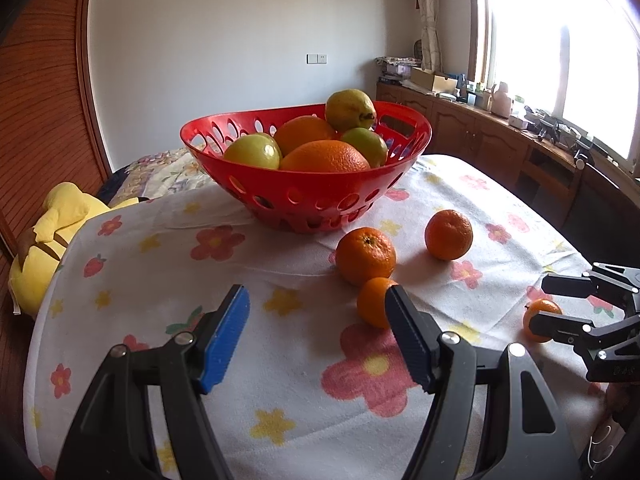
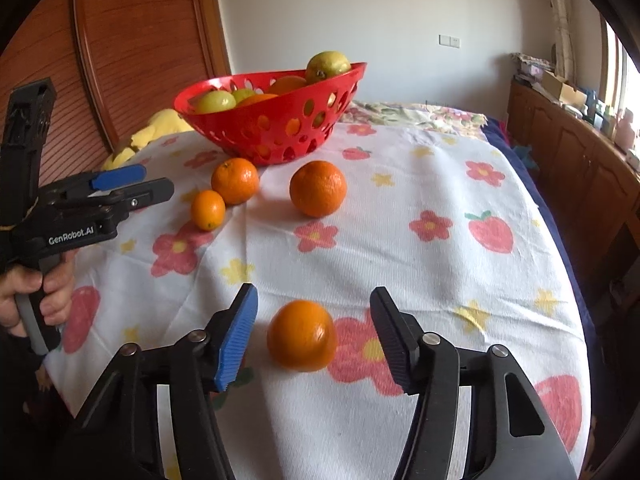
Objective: Organize fruits
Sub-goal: 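Grasp an orange on the table with the right tool and lift it, then close the left tool on another orange while the right tool holds its orange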
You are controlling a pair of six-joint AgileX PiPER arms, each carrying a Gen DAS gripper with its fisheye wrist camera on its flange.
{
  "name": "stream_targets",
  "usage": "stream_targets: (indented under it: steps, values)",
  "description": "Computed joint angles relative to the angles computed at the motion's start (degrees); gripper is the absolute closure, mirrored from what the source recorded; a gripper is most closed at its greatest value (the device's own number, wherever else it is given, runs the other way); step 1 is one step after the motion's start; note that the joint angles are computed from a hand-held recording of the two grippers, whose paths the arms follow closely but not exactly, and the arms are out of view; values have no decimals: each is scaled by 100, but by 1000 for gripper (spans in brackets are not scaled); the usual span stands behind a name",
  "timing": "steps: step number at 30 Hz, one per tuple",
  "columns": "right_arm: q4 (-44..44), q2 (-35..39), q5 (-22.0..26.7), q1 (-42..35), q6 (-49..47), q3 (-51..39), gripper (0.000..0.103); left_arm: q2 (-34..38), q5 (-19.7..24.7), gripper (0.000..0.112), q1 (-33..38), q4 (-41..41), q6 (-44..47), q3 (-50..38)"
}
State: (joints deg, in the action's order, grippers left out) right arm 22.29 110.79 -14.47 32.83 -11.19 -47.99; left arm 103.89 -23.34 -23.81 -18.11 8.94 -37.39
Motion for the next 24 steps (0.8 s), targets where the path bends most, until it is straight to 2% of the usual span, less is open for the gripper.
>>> stream_targets:
  steps: [4,7,9,12,16,19,24]
  values:
    - [-159,46,254,-31,108,-80,49,37,124,42,64,241,-209,-67]
    - [-324,119,506,-79,118,-208,60,46,144,42,63,194,-182,-85]
    - [-772,149,583,-90,493,-238,68,35,111,42,63,206,-199,-63]
    - [-741,135,549,-68,405,-219,68,44,113,42,96,376,-326,-62]
    - [-1317,126,456,-118,977,-272,68,49,144,42,79,267,-199,-88]
    - [-1038,172,446,-97,729,-375,68,33,172,42,21,117,-21,-115]
    - [-591,240,381,-52,342,-375,68,-20,547,42,12,530,-355,-289]
